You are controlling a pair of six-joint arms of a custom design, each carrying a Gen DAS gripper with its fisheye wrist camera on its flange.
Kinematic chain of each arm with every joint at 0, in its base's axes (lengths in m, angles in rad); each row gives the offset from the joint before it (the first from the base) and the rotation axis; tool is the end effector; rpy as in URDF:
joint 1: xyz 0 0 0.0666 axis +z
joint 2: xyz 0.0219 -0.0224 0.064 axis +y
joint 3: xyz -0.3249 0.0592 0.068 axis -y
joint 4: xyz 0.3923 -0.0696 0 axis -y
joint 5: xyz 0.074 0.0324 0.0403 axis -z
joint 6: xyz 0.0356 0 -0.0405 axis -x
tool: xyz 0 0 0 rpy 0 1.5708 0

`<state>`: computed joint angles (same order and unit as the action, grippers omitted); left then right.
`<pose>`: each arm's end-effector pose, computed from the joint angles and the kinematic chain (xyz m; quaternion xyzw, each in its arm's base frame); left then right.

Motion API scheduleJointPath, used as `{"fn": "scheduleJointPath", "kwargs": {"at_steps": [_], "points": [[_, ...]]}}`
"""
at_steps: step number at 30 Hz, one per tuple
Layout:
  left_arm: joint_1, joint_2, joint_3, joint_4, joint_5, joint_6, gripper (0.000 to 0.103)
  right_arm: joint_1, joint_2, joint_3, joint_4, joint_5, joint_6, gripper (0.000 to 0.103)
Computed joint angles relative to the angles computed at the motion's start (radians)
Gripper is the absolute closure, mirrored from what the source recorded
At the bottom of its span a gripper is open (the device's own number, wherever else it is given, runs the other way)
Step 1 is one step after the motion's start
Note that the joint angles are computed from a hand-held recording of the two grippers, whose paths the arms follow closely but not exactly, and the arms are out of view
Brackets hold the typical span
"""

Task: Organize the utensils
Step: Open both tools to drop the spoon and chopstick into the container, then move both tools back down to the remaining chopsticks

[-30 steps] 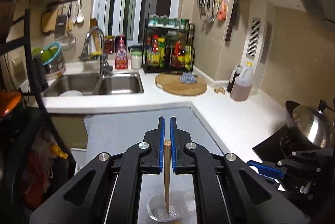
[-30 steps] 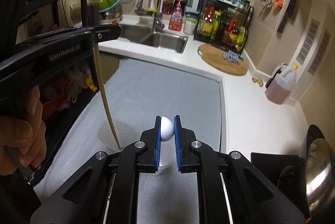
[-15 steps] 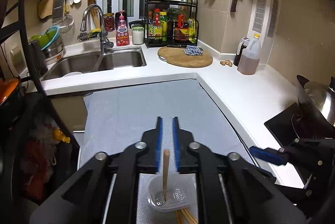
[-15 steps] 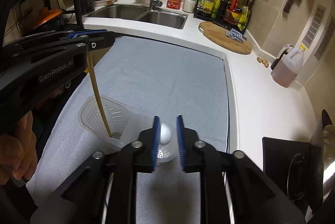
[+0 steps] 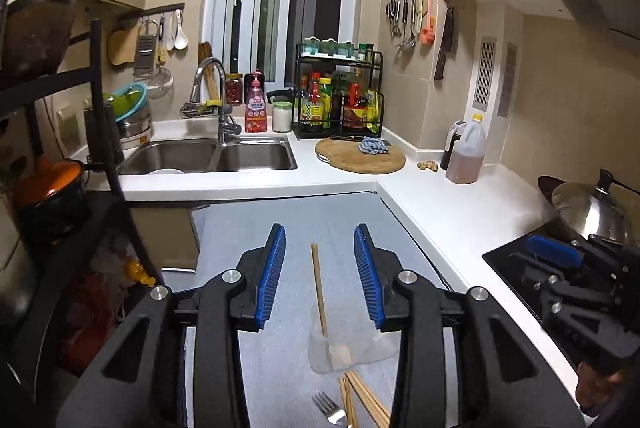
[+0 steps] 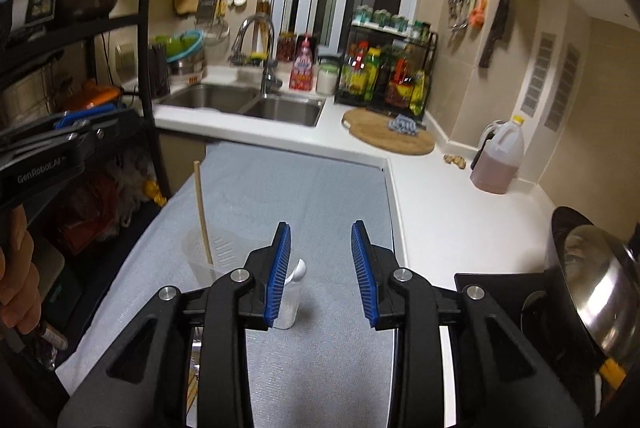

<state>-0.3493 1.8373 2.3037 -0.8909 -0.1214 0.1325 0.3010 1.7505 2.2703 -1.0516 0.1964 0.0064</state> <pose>0.5867 -0.2095 0.5573 0.0580 0.8373 -0.0796 0.5378 0.5572 0.1653 0.5776 -0.0842 0.8612 -0.0117 0.5012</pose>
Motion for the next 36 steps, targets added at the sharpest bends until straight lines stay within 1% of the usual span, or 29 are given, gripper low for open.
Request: {"fn": "scheduleJointPath", "kwargs": {"at_steps": [1, 2, 3, 4, 5, 6, 8, 10, 11, 13, 14, 16, 19, 22, 25, 28, 32, 36], "points": [[-0.005, -0.064, -0.101, 0.046, -0.011, 0.0, 0.067, 0.0, -0.075, -0.119, 0.072, -0.008, -0.019, 0.07], [-0.01, -0.119, -0.191, 0.087, -0.022, 0.003, 0.067, 0.0, -0.13, -0.205, 0.123, -0.017, -0.038, 0.07], [-0.013, -0.149, -0.24, 0.109, -0.028, 0.007, 0.067, -0.001, -0.191, -0.304, 0.185, -0.032, -0.059, 0.07], [-0.019, -0.195, -0.319, 0.141, -0.038, 0.012, 0.069, -0.001, -0.234, -0.373, 0.225, -0.036, -0.075, 0.073], [-0.025, -0.232, -0.386, 0.166, -0.045, 0.02, 0.072, 0.001, -0.282, -0.454, 0.275, -0.032, -0.099, 0.074], [-0.028, -0.253, -0.425, 0.18, -0.044, 0.026, 0.074, 0.001, -0.322, -0.526, 0.318, -0.034, -0.123, 0.074], [-0.041, -0.32, -0.555, 0.225, -0.055, 0.036, 0.077, -0.001, -0.383, -0.641, 0.386, -0.047, -0.162, 0.081], [-0.052, -0.371, -0.662, 0.264, -0.065, 0.049, 0.079, 0.005, -0.434, -0.741, 0.436, -0.051, -0.187, 0.084], [-0.055, -0.396, -0.714, 0.282, -0.062, 0.062, 0.081, 0.007, -0.454, -0.788, 0.457, -0.054, -0.195, 0.085], [-0.055, -0.43, -0.796, 0.309, -0.028, 0.091, 0.083, 0.008, -0.489, -0.879, 0.506, -0.074, -0.206, 0.086], [-0.058, -0.442, -0.828, 0.321, -0.023, 0.099, 0.084, 0.01, -0.497, -0.909, 0.509, -0.088, -0.209, 0.087], [-0.066, -0.475, -0.921, 0.37, -0.019, 0.121, 0.086, 0.014, -0.511, -0.976, 0.519, -0.128, -0.215, 0.088], [-0.08, -0.506, -1.027, 0.423, -0.017, 0.166, 0.086, 0.043, -0.532, -1.079, 0.568, -0.09, -0.194, 0.088], [-0.105, -0.517, -1.105, 0.445, -0.013, 0.185, 0.086, 0.052, -0.524, -1.129, 0.568, -0.118, -0.197, 0.088], [-0.118, -0.51, -1.141, 0.434, -0.002, 0.193, 0.086, 0.052, -0.501, -1.148, 0.564, -0.138, -0.215, 0.087], [-0.125, -0.488, -1.144, 0.419, -0.005, 0.177, 0.086, 0.052, -0.475, -1.143, 0.552, -0.153, -0.213, 0.086], [-0.113, -0.468, -1.14, 0.4, 0.016, 0.204, 0.086, 0.045, -0.462, -1.152, 0.545, -0.19, -0.232, 0.085], [-0.117, -0.457, -1.141, 0.395, 0.011, 0.21, 0.086, 0.057, -0.464, -1.151, 0.544, -0.19, -0.213, 0.085]]}}
